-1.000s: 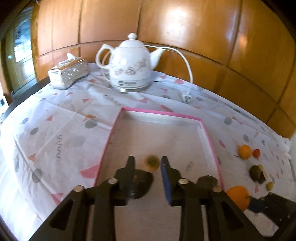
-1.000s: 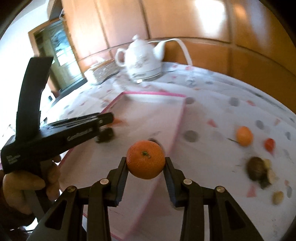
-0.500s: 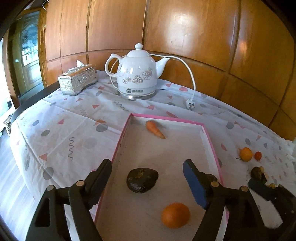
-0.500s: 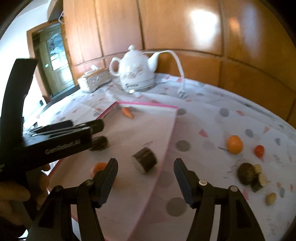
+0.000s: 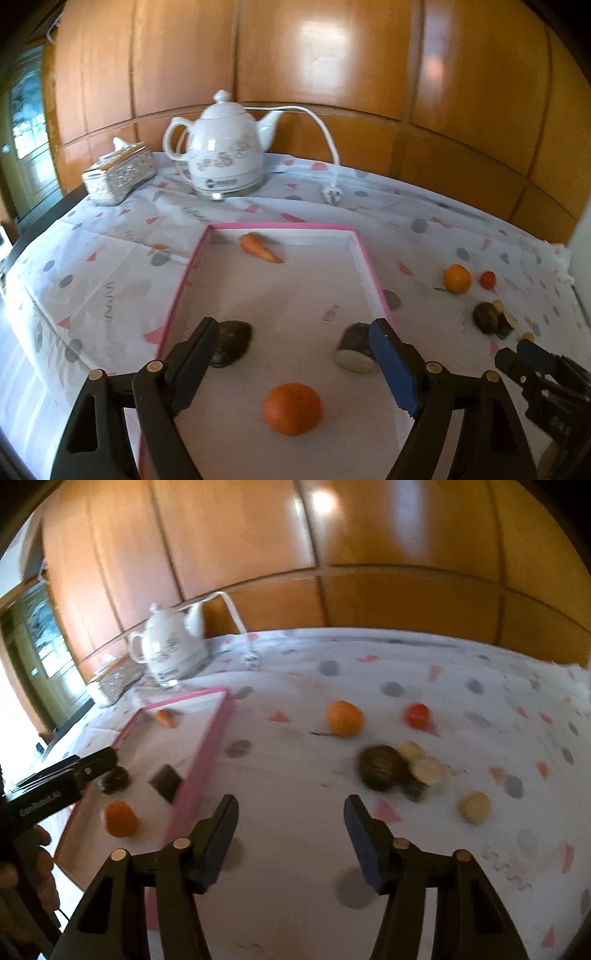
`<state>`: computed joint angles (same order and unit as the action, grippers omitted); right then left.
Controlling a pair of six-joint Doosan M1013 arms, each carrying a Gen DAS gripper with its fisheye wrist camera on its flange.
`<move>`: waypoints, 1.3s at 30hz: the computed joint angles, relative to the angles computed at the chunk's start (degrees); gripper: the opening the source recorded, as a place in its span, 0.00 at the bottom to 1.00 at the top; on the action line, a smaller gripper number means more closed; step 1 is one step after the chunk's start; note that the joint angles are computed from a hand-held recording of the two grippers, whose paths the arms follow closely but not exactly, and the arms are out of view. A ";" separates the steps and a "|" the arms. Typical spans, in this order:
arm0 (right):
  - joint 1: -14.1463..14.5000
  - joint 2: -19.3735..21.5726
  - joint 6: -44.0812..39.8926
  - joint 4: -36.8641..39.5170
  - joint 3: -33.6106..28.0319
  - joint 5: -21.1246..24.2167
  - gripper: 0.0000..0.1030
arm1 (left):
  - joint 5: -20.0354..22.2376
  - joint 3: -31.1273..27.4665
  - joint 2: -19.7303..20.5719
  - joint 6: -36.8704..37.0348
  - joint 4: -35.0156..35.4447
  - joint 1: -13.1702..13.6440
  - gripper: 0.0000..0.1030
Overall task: Organize fruits
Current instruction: 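Drop the carrot into the tray with the left tool while the right tool releases the mandarin there, then grasp the small beige potato with the right tool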
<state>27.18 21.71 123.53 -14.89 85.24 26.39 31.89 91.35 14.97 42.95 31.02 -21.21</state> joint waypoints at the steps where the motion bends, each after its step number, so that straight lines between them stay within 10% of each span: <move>1: -0.43 -0.23 0.26 0.14 0.47 0.27 0.52 | -0.11 -0.10 0.09 0.85 -0.62 -0.08 0.81; 12: -3.42 -2.22 13.14 -8.67 3.98 4.69 0.37 | -2.54 -1.05 0.71 14.91 -12.04 -1.35 0.81; 39: -5.31 1.25 12.41 -13.28 1.10 9.18 0.25 | 0.92 -5.17 3.91 35.59 -30.09 -3.49 0.81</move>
